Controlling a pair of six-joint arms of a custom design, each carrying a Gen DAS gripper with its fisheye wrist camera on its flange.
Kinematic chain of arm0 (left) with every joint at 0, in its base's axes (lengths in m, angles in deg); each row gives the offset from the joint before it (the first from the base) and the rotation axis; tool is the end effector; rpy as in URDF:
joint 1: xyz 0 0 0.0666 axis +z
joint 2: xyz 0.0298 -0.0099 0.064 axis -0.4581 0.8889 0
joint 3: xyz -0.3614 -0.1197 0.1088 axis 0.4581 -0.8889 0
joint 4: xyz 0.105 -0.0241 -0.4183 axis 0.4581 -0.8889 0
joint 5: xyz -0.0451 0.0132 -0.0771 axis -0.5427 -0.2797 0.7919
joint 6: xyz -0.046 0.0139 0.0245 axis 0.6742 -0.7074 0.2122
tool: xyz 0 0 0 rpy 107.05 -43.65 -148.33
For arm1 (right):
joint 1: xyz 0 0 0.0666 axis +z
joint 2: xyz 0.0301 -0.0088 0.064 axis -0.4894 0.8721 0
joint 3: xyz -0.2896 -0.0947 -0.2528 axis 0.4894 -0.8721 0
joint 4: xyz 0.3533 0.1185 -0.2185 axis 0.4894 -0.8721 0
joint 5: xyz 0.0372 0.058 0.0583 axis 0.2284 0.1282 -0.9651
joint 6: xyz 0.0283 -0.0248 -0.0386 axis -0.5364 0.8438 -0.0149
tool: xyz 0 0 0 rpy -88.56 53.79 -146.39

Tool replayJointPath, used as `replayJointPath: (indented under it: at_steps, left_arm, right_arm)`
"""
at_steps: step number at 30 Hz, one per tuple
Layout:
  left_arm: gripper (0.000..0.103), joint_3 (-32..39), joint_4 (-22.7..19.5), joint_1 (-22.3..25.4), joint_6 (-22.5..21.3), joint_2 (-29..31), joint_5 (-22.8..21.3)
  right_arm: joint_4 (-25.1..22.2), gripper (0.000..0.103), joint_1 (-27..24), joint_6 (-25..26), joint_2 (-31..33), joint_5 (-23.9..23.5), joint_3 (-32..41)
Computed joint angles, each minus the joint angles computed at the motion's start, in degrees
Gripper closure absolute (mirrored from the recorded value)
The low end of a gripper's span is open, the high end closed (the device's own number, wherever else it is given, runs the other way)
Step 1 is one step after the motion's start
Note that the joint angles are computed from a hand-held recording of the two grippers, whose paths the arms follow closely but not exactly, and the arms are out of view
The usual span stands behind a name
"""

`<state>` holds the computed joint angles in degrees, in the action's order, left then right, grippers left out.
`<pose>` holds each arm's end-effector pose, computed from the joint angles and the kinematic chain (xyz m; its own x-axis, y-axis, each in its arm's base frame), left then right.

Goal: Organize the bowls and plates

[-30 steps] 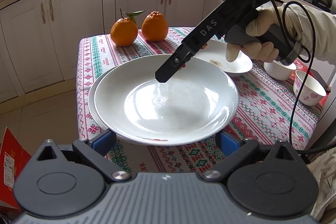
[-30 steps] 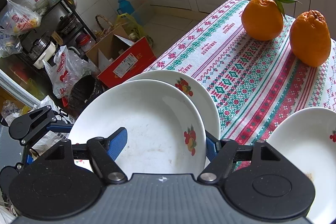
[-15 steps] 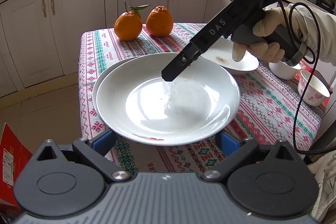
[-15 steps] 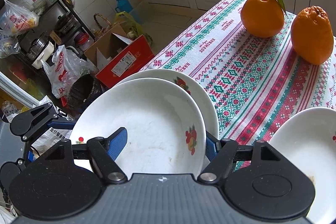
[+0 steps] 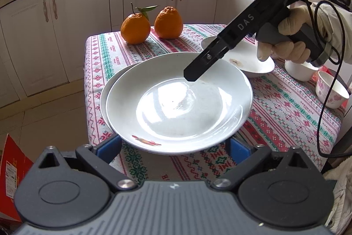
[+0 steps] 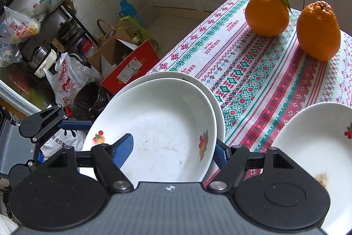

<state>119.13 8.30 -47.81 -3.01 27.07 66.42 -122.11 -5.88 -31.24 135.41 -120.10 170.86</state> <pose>0.2187 -0.0803 0.4224 -0.6566 0.1311 -0.7428 0.2416 0.9694 -0.0424 0.4650 0.2222 0.4564 -0.6476 -0.5936 -0.4777 -0.7615 0.5248 0.3803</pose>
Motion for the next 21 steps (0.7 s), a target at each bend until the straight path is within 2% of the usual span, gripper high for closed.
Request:
replayJointPath:
  at_steps: [11,21]
  left_arm:
    - [0.002,-0.4,0.9,-1.0,-0.2,0.1,-1.9]
    - [0.001,-0.6,1.2,-1.5,-0.2,0.2,-3.2]
  right_arm:
    - [2.9,0.023,0.9,-0.9,-3.7,3.8,-3.3]
    - [4.5,0.023,0.8,-2.1,-5.8,5.2,-5.4]
